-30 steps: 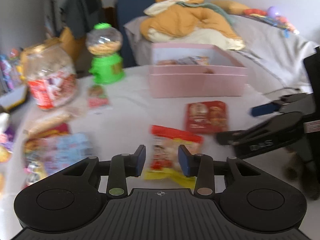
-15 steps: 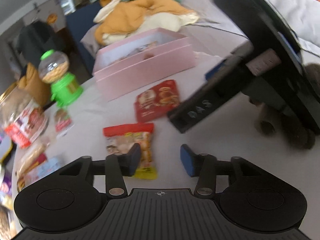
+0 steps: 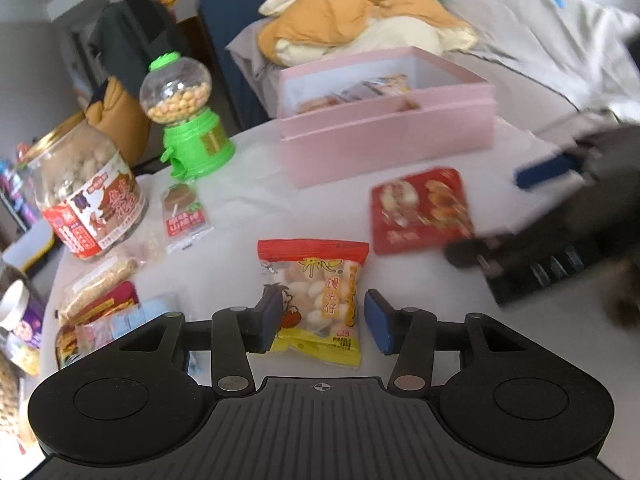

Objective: Organize snacks
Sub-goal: 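Move left gripper to white egg-biscuit bag while right gripper approaches red quail-egg bag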

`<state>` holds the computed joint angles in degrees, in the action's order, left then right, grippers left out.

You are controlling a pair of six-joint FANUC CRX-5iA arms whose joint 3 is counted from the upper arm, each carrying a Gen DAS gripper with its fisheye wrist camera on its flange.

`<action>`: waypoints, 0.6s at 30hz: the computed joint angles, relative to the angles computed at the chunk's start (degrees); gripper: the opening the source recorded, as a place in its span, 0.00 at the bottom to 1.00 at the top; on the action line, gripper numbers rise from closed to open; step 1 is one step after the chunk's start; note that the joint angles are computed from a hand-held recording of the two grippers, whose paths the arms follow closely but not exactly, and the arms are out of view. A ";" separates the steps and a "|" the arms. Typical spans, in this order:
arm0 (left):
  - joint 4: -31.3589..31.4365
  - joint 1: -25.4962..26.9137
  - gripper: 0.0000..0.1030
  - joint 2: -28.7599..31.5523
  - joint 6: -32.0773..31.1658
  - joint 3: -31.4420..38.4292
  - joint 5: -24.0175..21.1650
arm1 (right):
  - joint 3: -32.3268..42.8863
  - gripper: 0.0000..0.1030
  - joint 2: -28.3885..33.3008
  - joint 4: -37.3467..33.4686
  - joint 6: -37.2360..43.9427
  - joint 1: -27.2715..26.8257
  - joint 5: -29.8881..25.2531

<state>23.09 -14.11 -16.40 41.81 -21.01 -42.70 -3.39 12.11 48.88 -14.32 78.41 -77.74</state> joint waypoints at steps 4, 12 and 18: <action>1.11 -0.85 0.52 2.36 1.27 0.88 1.77 | 0.48 1.00 0.41 -0.14 0.43 0.01 -0.38; 2.58 0.18 0.51 3.24 4.61 0.35 4.84 | 0.37 1.00 0.34 -0.09 0.18 0.02 -0.13; 6.14 0.90 0.50 2.89 1.89 -1.39 6.11 | 0.55 1.00 0.47 -0.18 0.47 0.01 -0.35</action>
